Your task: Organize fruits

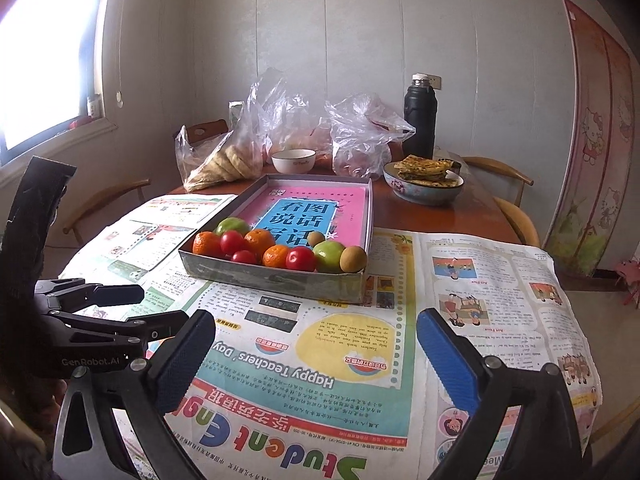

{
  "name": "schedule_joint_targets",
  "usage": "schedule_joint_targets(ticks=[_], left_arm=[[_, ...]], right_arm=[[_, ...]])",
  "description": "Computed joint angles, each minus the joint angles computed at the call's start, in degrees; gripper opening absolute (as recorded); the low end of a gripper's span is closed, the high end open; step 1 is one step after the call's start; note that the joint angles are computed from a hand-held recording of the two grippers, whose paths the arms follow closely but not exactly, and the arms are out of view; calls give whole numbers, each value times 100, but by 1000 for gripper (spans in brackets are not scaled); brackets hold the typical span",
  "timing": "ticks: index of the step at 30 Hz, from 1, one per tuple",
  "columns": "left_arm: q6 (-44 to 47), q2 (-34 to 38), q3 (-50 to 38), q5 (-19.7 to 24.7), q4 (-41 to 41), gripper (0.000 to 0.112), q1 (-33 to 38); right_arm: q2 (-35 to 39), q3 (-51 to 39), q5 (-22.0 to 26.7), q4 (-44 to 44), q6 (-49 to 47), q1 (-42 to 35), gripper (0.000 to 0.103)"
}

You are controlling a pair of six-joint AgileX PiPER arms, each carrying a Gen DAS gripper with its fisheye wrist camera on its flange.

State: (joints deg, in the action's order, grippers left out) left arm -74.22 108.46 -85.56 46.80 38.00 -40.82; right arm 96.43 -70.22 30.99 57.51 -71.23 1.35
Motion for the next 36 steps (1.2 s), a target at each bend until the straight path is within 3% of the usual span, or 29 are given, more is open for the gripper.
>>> schedule_joint_targets(ticks=[10,36], left_arm=[[-284,-62,121,10,183,74,-155],[-294,-112,194,56,98,74,-37]], right_arm=[[-149,392,-86,-43,-81,176,102],[5,228,-166,-255,252,176,102]])
